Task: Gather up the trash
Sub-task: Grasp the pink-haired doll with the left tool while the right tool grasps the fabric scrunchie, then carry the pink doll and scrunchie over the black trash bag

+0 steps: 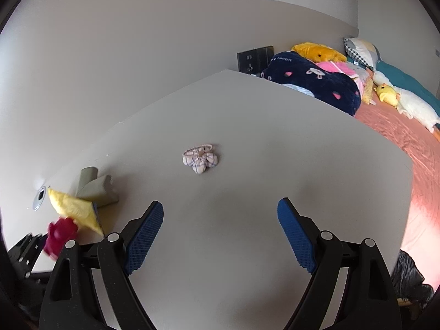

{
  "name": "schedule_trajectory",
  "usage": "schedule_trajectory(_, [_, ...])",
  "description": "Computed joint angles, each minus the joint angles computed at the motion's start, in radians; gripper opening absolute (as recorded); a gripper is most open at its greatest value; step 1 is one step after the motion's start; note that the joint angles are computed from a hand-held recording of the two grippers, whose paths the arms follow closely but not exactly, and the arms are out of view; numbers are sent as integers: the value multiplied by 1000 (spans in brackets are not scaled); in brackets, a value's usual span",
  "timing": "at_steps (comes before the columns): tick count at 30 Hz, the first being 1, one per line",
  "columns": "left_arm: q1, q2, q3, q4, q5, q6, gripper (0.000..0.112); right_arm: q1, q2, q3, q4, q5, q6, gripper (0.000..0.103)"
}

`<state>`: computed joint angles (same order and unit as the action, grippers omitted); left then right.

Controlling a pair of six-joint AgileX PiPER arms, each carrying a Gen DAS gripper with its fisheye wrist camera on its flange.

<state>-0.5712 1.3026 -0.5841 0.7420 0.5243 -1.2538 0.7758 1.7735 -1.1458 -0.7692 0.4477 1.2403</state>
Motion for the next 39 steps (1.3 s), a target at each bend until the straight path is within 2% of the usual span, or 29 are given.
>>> schedule_trajectory(1, [-3, -5, 6, 14, 1, -12, 75, -7, 22, -24, 24, 0, -25, 85])
schedule_trajectory(3, [-10, -16, 19, 47, 5, -41, 59, -18, 52, -59, 63, -3, -68, 85])
schedule_trajectory(5, [10, -40, 37, 47, -13, -26, 47, -29, 81, -98, 111, -1, -121, 85])
schedule_trajectory(8, [57, -64, 51, -1, -53, 29, 46, -43, 132, -168, 180, 12, -204, 85])
schedule_trajectory(13, [79, -81, 64, 5, -56, 23, 46, -58, 223, -293, 268, 63, -328, 85])
schedule_trajectory(15, [91, -86, 65, -15, -67, 42, 46, -62, 248, -328, 290, 84, -358, 72])
schedule_trajectory(17, [102, -90, 66, -34, -79, 59, 46, -60, 273, -361, 275, 107, -356, 66])
schedule_trajectory(19, [100, -89, 67, -35, -79, 59, 46, -44, 298, -402, 225, 160, -348, 51])
schedule_trajectory(21, [99, -89, 68, -37, -77, 62, 46, -45, 292, -400, 248, 152, -392, 17])
schedule_trajectory(22, [98, -87, 66, -38, -78, 63, 46, -45, 289, -400, 262, 157, -407, 13])
schedule_trajectory(24, [92, -85, 58, -44, -66, 71, 46, -40, 274, -381, 260, 164, -407, 11])
schedule_trajectory(29, [63, -109, 41, -39, -37, 65, 46, -42, 192, -262, 282, 108, -384, 11])
schedule_trajectory(39, [-75, -168, -3, -37, 39, 50, 46, -8, 1, -59, 235, 81, -267, 11])
